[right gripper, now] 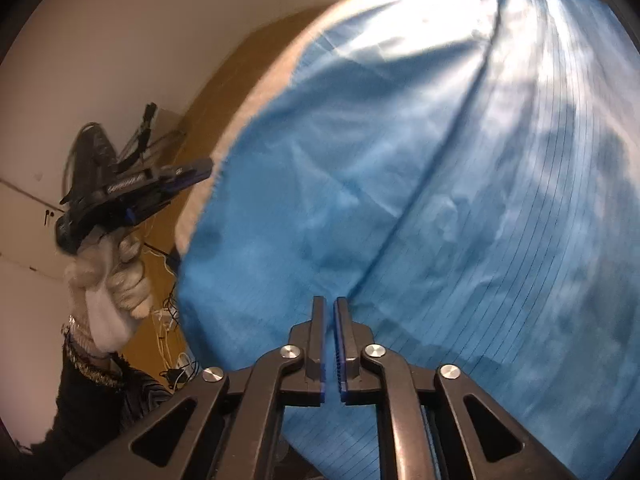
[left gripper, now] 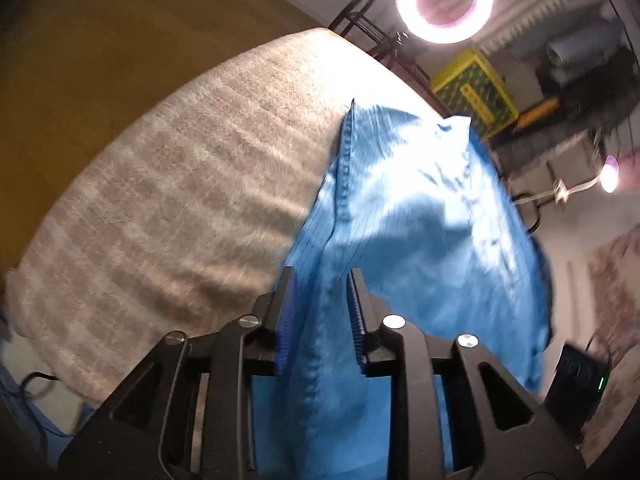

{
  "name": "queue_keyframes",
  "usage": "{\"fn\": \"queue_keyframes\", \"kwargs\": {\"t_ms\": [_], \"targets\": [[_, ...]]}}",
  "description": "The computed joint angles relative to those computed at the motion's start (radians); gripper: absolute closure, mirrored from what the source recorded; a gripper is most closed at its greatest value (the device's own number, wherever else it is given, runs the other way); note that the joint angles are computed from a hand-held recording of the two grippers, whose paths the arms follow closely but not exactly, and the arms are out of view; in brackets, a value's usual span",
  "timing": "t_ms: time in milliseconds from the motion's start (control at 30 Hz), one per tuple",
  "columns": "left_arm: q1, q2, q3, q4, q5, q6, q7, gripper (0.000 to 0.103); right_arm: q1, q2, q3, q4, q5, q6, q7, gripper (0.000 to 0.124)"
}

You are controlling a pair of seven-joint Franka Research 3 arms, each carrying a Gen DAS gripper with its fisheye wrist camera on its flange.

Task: Fold large clothes

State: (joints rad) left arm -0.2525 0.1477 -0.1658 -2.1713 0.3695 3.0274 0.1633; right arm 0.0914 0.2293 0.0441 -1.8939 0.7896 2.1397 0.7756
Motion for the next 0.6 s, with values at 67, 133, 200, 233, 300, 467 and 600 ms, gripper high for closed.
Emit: {"fn": "queue_keyframes", "kwargs": {"t_ms": [67,133,200,233,300,467,600], "targets": [[0.041,0.037,-0.035,0.043,-0.068,-0.003,0.087,0.079,0.003,-0.028,0.011,-0.026,0.037,0.026,-0.055,0.098],[0.111,0.083,-0.113,0.089,-0.199,-0.015,0.231,0.079,0.017,-0.042,0.017,-0.044,0.033,0.038,-0.089,0.098],[0.148,0.142,-0.156,0.141,-0.296,-0.015,0.316,0.078,0.04,-0.044,0.016,-0.06,-0.012,0.074,-0.091,0.098],[0.169,0.164,-0.179,0.152,-0.338,-0.004,0.351,0.078,0.053,-0.035,0.015,-0.06,-0.048,0.093,-0.077,0.099],[0.189,0.215,-0.203,0.195,-0.388,0.004,0.395,0.079,0.067,-0.023,0.011,-0.066,-0.105,0.107,-0.039,0.102],[0.075,0.29,-0.067,0.329,-0.319,-0.065,0.34,0.079,0.064,-0.013,0.014,-0.07,-0.122,0.116,-0.036,0.107],[0.02,0.352,0.005,0.436,-0.237,-0.148,0.292,0.1,0.064,-0.006,0.017,-0.068,-0.132,0.139,-0.059,0.107]]}}
